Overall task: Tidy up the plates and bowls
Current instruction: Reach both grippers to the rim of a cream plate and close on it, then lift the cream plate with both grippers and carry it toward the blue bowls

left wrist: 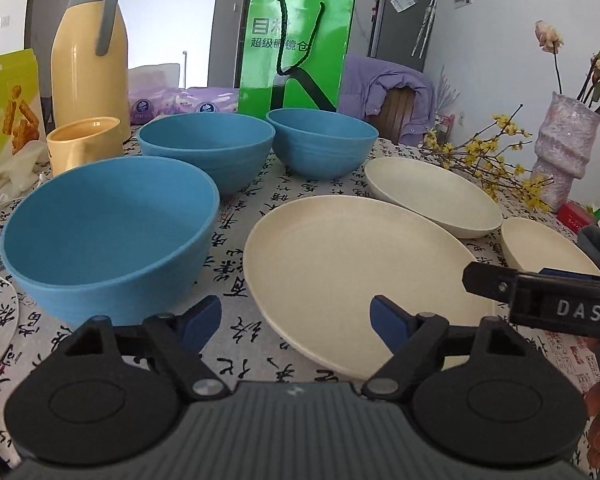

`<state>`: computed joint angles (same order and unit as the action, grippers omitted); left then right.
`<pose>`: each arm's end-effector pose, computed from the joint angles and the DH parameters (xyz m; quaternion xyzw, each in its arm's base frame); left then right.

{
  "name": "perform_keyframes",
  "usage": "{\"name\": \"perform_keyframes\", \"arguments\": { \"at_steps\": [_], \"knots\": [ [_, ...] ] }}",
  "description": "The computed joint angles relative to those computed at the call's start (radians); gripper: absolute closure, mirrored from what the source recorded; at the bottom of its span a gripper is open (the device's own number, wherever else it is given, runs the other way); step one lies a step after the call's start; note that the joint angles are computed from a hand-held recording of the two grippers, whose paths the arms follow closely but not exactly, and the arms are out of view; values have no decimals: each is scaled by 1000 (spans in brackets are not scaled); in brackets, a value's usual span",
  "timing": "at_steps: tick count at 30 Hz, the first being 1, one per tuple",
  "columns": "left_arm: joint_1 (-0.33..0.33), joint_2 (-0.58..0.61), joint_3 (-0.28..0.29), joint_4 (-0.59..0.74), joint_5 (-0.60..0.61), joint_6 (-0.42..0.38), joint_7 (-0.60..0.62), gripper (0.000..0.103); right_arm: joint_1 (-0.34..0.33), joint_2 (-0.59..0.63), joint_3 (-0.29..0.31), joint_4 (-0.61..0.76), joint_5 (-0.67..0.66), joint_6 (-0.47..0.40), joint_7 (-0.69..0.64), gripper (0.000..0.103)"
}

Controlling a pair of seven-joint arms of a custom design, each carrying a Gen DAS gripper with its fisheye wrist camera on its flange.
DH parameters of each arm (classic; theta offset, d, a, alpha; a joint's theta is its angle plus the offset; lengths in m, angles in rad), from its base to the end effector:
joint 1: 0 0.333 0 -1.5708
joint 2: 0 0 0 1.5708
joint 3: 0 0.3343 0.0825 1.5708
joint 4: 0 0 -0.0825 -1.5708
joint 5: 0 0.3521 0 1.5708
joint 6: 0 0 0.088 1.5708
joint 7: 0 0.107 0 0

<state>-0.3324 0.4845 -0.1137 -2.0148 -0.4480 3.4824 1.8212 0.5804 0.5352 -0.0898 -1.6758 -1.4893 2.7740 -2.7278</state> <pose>0.5978 -0.2179 0.3637 -0.5774 0.6753 -0.3861 0.2480 0.5747 0.3673 0.3578 -0.5746 0.6717 -0.2970 0.3612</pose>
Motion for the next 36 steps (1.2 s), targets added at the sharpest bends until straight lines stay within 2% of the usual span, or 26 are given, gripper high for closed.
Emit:
{"name": "perform_keyframes", "arguments": {
  "at_steps": [3,4,5,8,10,13,14,15,16,18,20,22,23,26,27,30,34,36],
  "knots": [
    [-56,27,62,56,-49,-52,-9,32,-36,69,9,81,111,29,-131,13],
    [-70,37,80,77,-61,-69,-19,34,-44,91,6,105,144,43,-163,21],
    [-79,45,92,91,-67,-77,-31,38,-44,104,0,119,169,45,-183,36],
    [-115,65,138,123,-76,-102,-61,51,-59,145,1,163,278,46,-277,59],
    [-113,72,141,133,-64,-108,-76,57,-55,161,-19,176,307,72,-286,66],
    [-186,73,221,120,-74,-98,-89,77,-51,177,-38,185,361,97,-321,91],
    [-197,69,233,114,-77,-99,-89,85,-35,176,-63,178,354,117,-299,91],
    [-188,61,224,105,-74,-99,-89,88,-23,172,-74,173,369,104,-309,91],
    [-164,51,198,94,-64,-95,-88,89,-11,167,-83,168,384,89,-323,92],
    [-151,26,181,62,-57,-80,-83,89,11,147,-111,138,393,104,-311,92],
    [-104,-11,122,8,-38,-41,-75,89,43,113,-143,91,374,124,-269,93],
    [-28,-62,35,-63,-5,-13,-76,90,90,63,-175,30,316,115,-192,93],
    [36,-91,-33,-109,31,4,-92,90,114,32,-187,-6,268,102,-136,93],
    [189,-166,-188,-237,156,40,-178,90,194,-90,-207,-146,108,19,39,94],
    [231,-190,-231,-285,211,59,-219,90,215,-133,-199,-196,76,-22,72,94],
    [315,-256,-310,-406,369,107,-349,90,276,-265,-154,-347,25,-189,143,94],
    [340,-330,-334,-532,526,164,-470,90,325,-403,-58,-509,76,-401,203,94],
    [341,-362,-331,-582,592,194,-524,90,333,-451,-10,-565,110,-472,234,94]
  ]
}}
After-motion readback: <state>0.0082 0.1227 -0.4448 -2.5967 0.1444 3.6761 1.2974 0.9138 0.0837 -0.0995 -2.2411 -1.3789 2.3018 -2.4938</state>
